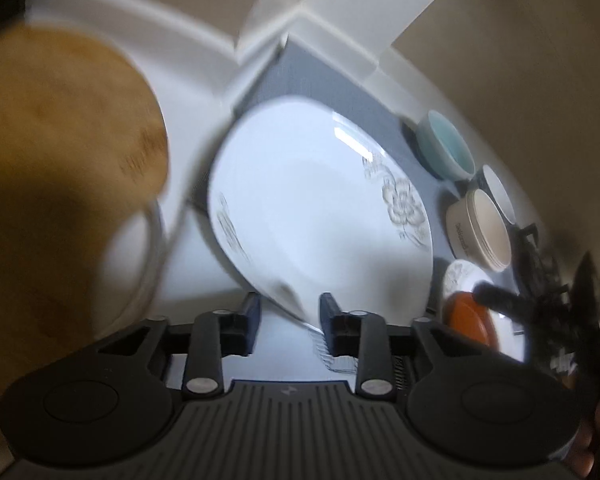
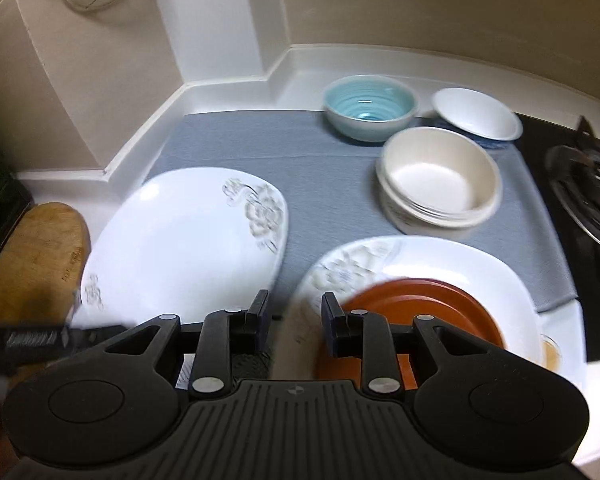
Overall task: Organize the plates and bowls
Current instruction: 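Lift the white oval plate with the left gripper toward the plate stack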
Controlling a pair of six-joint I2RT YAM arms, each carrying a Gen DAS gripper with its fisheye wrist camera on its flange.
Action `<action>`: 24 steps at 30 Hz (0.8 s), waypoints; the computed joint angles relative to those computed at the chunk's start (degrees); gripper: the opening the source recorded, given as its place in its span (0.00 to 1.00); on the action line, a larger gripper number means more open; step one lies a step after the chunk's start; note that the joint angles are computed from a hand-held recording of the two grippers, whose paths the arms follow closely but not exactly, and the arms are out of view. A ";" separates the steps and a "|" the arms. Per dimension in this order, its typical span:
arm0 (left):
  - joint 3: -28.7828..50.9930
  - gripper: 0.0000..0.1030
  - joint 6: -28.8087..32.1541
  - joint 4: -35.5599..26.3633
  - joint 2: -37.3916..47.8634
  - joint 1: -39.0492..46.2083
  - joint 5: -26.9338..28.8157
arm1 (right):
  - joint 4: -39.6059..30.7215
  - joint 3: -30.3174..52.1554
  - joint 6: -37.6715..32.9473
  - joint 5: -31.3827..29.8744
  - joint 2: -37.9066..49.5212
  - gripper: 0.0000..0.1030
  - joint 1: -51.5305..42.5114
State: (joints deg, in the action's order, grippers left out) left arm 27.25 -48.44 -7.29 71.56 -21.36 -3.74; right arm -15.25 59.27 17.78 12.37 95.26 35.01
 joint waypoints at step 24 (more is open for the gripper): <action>10.67 0.38 20.50 5.26 16.58 10.90 -2.41 | -3.00 12.47 -3.37 -0.44 11.56 0.29 0.30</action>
State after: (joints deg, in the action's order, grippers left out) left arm 37.92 -27.94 -2.03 88.14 -10.47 -6.16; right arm -18.25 71.74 14.42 11.93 106.82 35.32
